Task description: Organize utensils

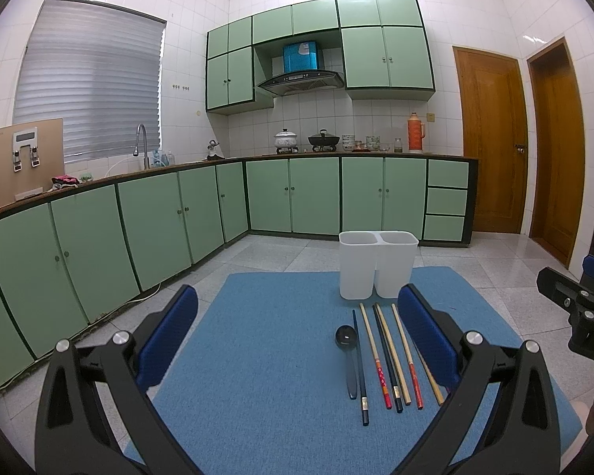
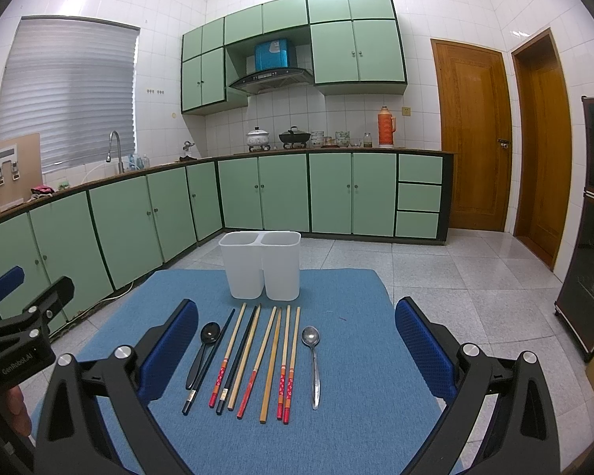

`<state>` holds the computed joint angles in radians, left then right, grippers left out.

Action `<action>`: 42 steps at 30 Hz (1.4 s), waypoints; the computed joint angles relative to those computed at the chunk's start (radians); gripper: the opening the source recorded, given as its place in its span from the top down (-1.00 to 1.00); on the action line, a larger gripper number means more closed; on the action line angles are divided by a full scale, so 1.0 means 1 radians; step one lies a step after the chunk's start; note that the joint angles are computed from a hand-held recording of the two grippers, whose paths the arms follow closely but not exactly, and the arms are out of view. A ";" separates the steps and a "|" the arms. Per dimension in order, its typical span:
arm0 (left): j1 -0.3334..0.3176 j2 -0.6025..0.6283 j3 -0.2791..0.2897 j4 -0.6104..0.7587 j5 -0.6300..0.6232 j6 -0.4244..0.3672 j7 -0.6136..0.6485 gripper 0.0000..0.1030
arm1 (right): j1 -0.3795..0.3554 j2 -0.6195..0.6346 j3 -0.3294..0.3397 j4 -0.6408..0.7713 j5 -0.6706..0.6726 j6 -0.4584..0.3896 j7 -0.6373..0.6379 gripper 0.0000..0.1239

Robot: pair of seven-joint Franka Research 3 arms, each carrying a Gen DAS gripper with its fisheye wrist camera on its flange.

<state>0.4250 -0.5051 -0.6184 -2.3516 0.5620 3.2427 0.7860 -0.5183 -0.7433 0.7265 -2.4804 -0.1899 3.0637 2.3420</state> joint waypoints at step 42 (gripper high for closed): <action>-0.301 0.340 0.246 0.249 0.022 -0.312 0.155 -0.90 | 0.041 0.276 -0.085 0.131 -0.135 -0.095 -0.024 -0.57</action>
